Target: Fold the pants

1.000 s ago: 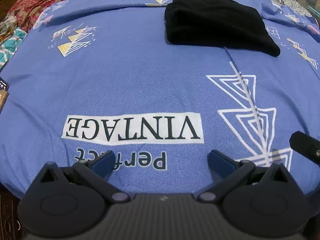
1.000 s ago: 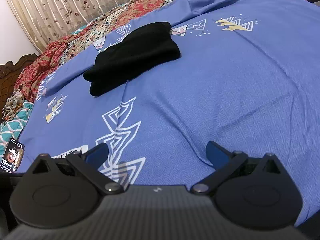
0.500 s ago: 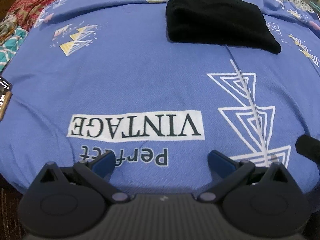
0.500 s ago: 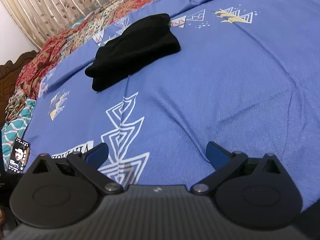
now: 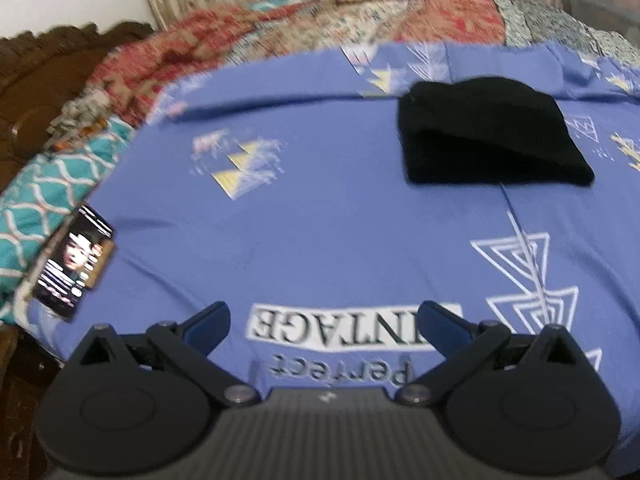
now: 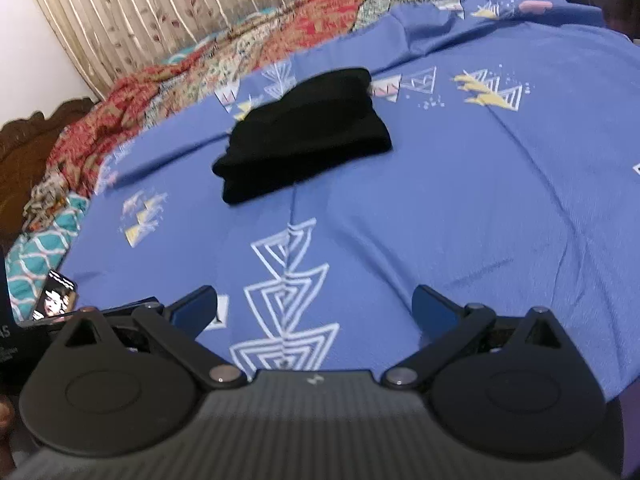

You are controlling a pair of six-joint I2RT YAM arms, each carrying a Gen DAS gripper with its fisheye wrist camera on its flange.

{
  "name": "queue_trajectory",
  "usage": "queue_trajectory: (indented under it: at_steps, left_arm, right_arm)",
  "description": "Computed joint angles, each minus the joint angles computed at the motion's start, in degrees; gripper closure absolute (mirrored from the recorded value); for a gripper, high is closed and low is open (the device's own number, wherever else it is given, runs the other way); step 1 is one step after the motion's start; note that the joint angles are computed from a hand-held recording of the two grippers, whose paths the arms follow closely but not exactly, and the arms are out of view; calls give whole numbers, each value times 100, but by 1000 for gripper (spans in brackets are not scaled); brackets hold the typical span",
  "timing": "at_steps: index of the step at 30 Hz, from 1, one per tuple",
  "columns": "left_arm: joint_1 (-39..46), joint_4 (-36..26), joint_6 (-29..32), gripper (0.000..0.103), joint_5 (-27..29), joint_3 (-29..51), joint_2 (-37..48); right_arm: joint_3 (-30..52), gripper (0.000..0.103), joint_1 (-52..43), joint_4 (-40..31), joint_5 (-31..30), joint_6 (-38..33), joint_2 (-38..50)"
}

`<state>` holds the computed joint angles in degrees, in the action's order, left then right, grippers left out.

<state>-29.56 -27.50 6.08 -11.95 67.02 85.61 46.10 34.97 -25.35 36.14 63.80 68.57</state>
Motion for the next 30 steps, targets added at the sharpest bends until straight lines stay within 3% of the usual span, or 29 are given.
queue_trajectory:
  at_steps: [10, 21, 30]
  left_arm:
    - [-42, -13, -9, 0, -244, 93, -10]
    - [-75, -391, -75, 0, -41, 99, -187]
    - [-51, -776, -45, 0, 161, 255, -66]
  right_arm:
    - [129, 0, 198, 30, 384, -55, 122]
    - [194, 0, 389, -156, 727, 235, 140]
    - [152, 0, 312, -157, 583, 256, 97]
